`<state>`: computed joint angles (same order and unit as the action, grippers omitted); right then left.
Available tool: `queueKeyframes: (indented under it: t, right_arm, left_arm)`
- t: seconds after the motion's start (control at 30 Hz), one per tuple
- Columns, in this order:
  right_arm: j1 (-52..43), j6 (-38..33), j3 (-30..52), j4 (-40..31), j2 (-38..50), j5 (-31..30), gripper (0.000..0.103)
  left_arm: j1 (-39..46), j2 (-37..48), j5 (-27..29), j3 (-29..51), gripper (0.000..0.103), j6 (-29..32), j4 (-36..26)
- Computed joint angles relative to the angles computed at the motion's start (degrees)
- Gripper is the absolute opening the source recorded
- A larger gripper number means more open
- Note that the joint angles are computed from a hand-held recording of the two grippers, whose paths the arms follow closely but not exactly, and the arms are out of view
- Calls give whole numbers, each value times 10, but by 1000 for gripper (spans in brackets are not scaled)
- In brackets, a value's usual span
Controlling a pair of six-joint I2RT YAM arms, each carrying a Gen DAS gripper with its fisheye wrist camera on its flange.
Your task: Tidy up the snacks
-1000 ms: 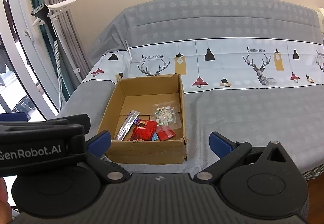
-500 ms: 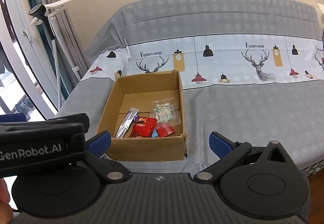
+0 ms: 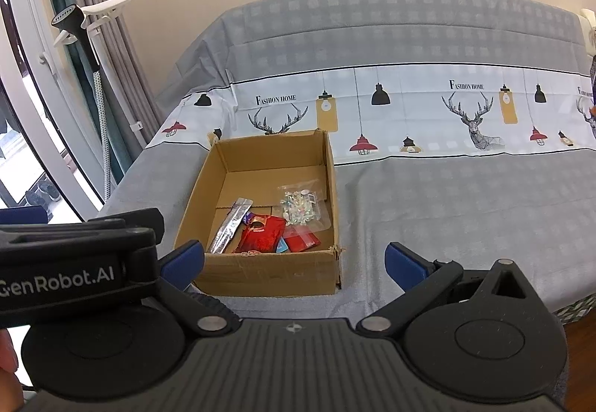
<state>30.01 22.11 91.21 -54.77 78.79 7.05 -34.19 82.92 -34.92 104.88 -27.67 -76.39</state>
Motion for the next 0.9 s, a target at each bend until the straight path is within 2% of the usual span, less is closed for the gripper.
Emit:
queueKeyframes:
  t: [0.2, 0.9]
  right_arm:
    - [1, -1, 0, 1, 1, 1, 103]
    - [-6, -6, -7, 1, 0, -10, 103]
  left_arm:
    - [8, -4, 9, -5, 103, 14, 7]
    - [-4, 6, -2, -4, 103, 3, -1]
